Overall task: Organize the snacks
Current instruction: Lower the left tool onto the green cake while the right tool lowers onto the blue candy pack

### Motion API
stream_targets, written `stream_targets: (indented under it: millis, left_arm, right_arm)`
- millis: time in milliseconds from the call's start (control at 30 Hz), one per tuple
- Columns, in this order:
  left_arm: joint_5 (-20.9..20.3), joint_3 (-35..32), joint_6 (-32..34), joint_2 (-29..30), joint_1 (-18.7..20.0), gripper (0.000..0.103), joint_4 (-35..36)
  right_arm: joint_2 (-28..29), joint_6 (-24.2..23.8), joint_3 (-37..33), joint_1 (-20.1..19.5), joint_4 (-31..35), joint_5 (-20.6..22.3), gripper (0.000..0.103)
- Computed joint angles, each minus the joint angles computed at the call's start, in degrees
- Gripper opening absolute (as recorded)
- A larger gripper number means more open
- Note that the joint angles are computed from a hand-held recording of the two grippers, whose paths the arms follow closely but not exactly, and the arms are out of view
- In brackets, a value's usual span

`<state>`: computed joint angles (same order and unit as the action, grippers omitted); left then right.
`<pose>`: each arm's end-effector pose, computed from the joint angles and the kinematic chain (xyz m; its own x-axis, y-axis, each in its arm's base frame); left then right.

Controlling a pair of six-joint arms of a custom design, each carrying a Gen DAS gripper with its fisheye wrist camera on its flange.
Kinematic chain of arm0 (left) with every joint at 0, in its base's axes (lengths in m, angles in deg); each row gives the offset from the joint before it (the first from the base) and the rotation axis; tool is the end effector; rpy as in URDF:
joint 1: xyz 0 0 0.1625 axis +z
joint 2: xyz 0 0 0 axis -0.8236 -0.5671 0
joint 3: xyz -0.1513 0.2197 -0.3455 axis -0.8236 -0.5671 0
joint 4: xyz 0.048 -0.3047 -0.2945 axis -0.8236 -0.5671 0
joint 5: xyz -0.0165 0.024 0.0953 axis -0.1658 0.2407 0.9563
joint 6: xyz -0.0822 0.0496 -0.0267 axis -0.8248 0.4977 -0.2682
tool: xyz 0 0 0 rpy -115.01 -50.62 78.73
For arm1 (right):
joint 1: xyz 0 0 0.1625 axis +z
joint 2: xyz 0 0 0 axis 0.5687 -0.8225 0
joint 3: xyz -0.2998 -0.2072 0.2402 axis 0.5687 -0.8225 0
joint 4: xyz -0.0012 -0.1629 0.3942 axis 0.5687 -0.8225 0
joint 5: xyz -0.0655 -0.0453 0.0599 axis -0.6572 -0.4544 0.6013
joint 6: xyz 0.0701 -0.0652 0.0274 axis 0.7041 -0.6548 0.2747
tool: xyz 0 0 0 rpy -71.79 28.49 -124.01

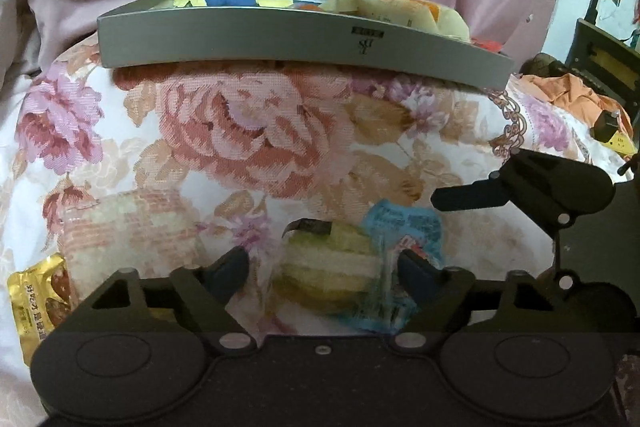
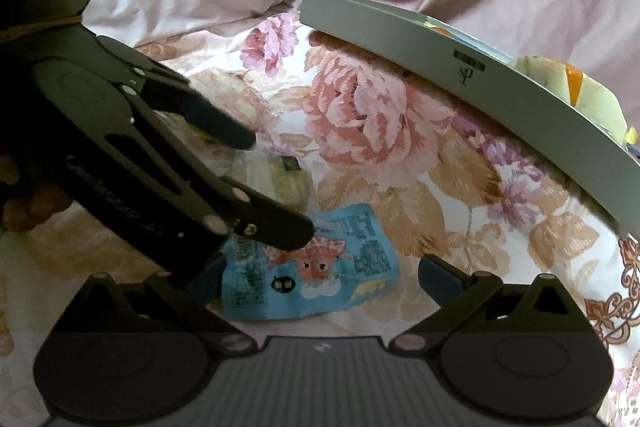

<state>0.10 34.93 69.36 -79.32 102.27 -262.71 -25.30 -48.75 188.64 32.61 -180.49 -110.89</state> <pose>-0.2305 -0.4984 -0.0960 -0.6515 0.6290 -0.4241 0.7549 0.5928 -0.2805 -0.0287 -0.4100 0.1533 -0.5226 -0.3753 0.7655 -0.7879 0.5556 -0.2656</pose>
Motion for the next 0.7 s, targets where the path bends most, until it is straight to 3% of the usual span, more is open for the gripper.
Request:
stream_targets:
  millis: [167,433,467,700]
  left_arm:
    - [0.48,-0.18,-0.74,-0.05,0.1,0.072,0.12]
    - [2.14,0.02,-2.09,0.23,-0.26,0.064,-0.88]
    - [2.67,0.01,-2.4,0.31,-0.36,0.059,-1.02]
    - [4.57,0.02,-4.54,0.41,-0.53,0.053,-1.75]
  right_arm:
    - [0.03,-0.04,-0.76,-0.21,1.34,0.77,0.103]
    - [-0.55,3.81,-1.55,-0.36,3.88,0.91,0.102]
    - [-0.46,3.86,-1.62,-0.28,3.8,0.74,0.102]
    - [-1.3,4.27,-1.38,0.21,5.39,0.07,0.092]
